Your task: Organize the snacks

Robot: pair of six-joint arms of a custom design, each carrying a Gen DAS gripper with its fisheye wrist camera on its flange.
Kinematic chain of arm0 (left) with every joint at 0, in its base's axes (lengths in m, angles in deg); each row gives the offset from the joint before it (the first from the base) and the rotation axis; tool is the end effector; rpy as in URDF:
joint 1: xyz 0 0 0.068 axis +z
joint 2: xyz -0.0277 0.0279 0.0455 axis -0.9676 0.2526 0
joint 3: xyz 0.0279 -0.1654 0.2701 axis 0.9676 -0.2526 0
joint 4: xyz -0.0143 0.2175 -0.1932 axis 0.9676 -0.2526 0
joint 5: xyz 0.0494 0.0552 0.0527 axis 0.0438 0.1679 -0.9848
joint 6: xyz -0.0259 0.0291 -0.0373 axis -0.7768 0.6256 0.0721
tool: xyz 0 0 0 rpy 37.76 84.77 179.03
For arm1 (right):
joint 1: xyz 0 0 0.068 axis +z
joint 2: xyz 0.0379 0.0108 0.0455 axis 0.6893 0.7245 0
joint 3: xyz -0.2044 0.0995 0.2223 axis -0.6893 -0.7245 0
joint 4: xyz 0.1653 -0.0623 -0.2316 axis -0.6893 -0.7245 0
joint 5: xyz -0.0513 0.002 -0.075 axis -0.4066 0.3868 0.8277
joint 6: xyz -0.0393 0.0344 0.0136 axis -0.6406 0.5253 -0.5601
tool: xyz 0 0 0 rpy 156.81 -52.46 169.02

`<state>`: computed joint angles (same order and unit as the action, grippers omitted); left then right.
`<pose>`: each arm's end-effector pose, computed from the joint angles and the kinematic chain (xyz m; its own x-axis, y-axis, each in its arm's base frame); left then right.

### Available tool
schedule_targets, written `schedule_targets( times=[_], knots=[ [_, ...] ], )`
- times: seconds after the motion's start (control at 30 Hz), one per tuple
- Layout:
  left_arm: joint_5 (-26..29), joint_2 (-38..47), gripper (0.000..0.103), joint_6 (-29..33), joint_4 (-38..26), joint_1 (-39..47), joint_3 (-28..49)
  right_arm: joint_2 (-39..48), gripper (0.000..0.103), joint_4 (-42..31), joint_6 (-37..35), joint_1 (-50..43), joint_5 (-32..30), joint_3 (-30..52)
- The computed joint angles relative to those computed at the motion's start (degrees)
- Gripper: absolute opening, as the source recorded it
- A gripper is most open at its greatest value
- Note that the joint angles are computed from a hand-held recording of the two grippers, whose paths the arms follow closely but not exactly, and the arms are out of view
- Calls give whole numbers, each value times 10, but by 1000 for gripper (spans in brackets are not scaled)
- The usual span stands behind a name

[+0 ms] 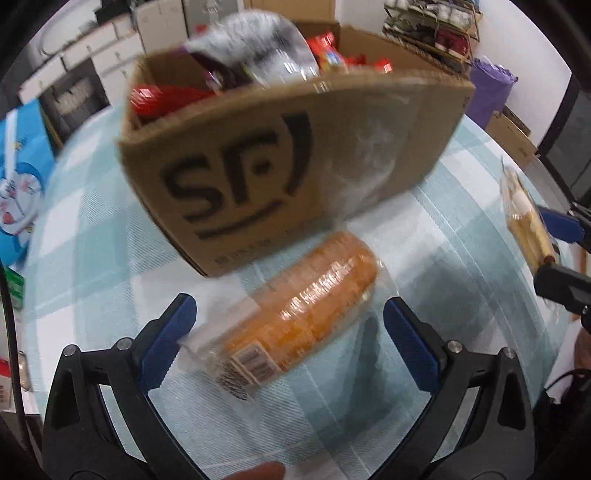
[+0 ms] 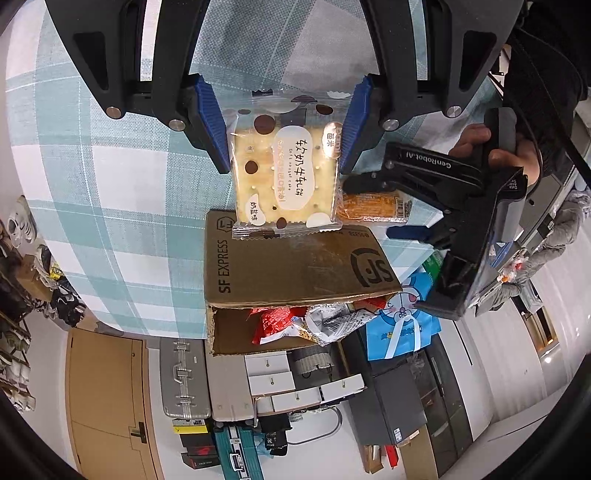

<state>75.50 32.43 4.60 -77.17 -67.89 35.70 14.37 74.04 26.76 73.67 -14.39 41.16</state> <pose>0.2995 0.0330 0.1444 -0.8671 0.1751 -0.4663 0.2092 0.9776 -0.0219 0.1626 0.1021 0.1720 -0.6868 -0.2487 -0.6829 -0.5222 0.8224 0.2256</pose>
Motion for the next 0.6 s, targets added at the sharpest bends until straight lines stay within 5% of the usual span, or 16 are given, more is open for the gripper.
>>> schedule_targets(
  times=[0.27,0.6],
  knots=[
    [2,8,89,-2,16,-22,-11,-10,58,-8,-1,-2,-1,0],
    [20,-18,53,-13,75,-30,-51,-5,58,-5,3,-4,-3,0]
  ],
)
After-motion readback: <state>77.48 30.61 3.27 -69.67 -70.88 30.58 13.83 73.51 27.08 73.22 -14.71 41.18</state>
